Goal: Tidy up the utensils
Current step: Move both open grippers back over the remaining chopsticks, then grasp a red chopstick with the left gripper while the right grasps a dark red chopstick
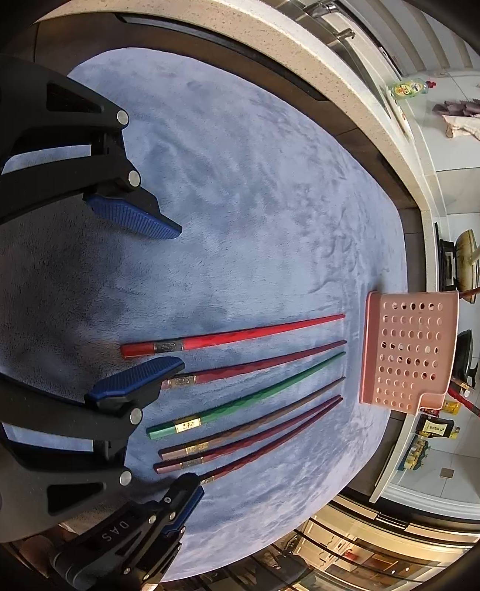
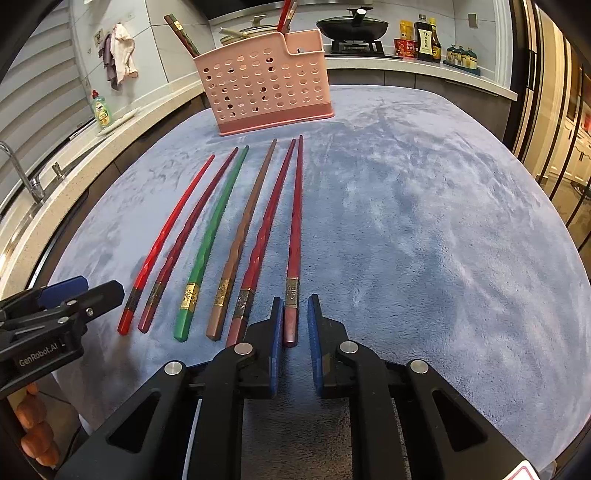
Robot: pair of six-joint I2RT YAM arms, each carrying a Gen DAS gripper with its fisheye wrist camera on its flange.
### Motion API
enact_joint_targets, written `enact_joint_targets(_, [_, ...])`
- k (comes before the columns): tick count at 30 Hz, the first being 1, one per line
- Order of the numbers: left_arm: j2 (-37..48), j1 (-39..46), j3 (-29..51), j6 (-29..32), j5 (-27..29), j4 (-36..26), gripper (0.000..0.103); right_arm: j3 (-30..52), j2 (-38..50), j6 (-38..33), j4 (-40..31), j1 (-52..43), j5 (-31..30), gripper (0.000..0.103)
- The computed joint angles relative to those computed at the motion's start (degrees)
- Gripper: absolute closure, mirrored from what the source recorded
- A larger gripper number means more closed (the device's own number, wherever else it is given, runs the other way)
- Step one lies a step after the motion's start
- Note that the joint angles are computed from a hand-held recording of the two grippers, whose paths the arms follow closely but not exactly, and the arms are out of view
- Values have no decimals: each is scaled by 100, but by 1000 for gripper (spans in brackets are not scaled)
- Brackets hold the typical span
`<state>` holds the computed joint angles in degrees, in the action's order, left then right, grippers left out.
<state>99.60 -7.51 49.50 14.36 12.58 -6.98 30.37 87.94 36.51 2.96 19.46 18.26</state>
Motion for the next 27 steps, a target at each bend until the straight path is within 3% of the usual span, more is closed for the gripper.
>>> enact_joint_targets(20, [274,-127,-26,-39,-227,188,39,-18,4,-5,26,-2,4,92])
enact_joint_targets(25, [272,-110,-16,-40,-226,182,50,-16,-1,0,20,-3,-3,92])
enact_joint_targets(27, [279,-58,33,-22,-166,118,63,-23,-22,2,8,-5,-10,93])
